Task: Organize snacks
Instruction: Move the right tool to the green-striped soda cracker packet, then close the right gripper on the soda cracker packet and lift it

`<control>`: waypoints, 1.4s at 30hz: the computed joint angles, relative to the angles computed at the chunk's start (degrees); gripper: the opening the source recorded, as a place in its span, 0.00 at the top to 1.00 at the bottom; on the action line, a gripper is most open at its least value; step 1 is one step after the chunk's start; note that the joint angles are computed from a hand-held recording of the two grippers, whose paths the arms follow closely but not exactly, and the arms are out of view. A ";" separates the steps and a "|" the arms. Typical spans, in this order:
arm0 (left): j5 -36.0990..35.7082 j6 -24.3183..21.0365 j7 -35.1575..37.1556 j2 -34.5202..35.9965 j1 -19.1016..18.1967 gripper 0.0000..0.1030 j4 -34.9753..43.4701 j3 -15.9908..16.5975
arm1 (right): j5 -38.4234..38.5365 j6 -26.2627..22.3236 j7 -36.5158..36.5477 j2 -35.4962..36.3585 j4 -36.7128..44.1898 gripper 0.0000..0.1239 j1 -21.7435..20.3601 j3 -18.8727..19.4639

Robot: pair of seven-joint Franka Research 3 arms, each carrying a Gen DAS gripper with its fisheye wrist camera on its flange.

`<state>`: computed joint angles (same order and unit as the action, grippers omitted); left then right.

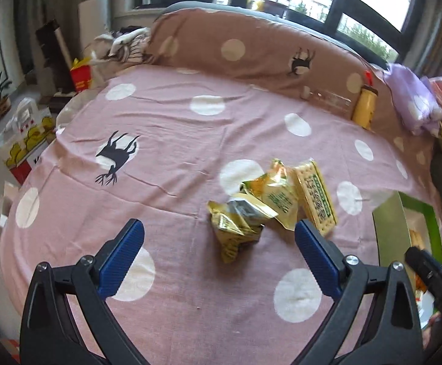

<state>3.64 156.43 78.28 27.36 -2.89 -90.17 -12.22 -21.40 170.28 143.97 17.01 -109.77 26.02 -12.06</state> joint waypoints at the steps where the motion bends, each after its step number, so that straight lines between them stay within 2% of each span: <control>1: -0.90 -0.52 0.28 0.08 0.63 0.03 0.22 -0.48 | 4.84 -0.35 -4.21 1.02 1.23 0.28 -3.21 4.06; 4: -1.28 -2.15 -0.48 0.55 0.65 0.03 1.35 0.01 | 18.48 -3.70 -16.24 5.75 7.70 0.28 -10.62 13.41; 5: -1.05 -2.87 -0.90 0.81 0.45 0.03 1.90 0.31 | 20.48 -5.56 -18.35 7.52 10.37 0.28 -11.22 14.29; 10: -1.67 -5.81 -0.44 2.27 0.84 0.03 4.47 -0.07 | 22.09 -17.96 -22.60 17.41 26.74 0.28 -8.32 11.08; 13: -3.01 -6.69 0.32 2.69 1.43 0.03 5.16 -0.64 | 23.24 -24.10 -25.85 23.87 37.27 0.28 -8.21 10.83; 18: -3.95 -7.53 1.04 2.94 1.59 0.03 5.74 -0.70 | 24.20 -31.45 -28.14 33.43 52.17 0.28 -8.45 9.70; 20: -4.60 -7.46 1.77 2.98 1.86 0.03 5.82 -1.05 | 26.09 -33.61 -29.39 36.22 56.45 0.28 -9.85 11.04; 22: -5.24 -7.90 2.51 3.11 2.08 0.03 6.07 -1.36 | 29.36 -32.63 -32.15 36.55 56.08 0.36 -11.67 13.54; 23: -5.54 -8.28 2.83 3.29 2.14 0.03 6.37 -1.47 | 30.80 -31.01 -33.04 35.74 54.22 0.37 -12.16 14.18; 27: -6.17 -9.07 3.90 3.62 1.94 0.03 6.87 -1.64 | 31.73 -27.19 -32.24 32.47 48.18 0.47 -11.22 12.39; 31: -6.19 -9.41 5.20 3.56 1.60 0.03 6.77 -1.74 | 35.35 -21.82 -36.03 26.97 38.57 0.49 -12.73 14.87; 33: -6.27 -9.59 5.48 3.50 1.43 0.03 6.66 -1.70 | 35.99 -19.70 -36.85 24.03 33.83 0.51 -12.24 14.58; 36: -6.09 -9.82 5.71 3.37 1.08 0.03 6.47 -1.52 | 36.82 -19.01 -35.13 19.58 27.41 0.53 -11.17 13.75; 39: -6.05 -10.01 5.73 3.23 0.86 0.03 6.18 -1.47 | 37.00 -16.05 -33.92 14.85 20.38 0.54 -10.13 13.27; 42: -6.66 -10.80 6.38 3.28 1.00 0.03 6.23 -1.89 | 38.79 -14.68 -35.14 11.32 14.88 0.54 -10.50 14.94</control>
<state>-3.02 145.63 84.66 30.64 -1.89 -83.94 -14.11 17.39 155.60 108.83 28.33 -94.90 15.53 2.88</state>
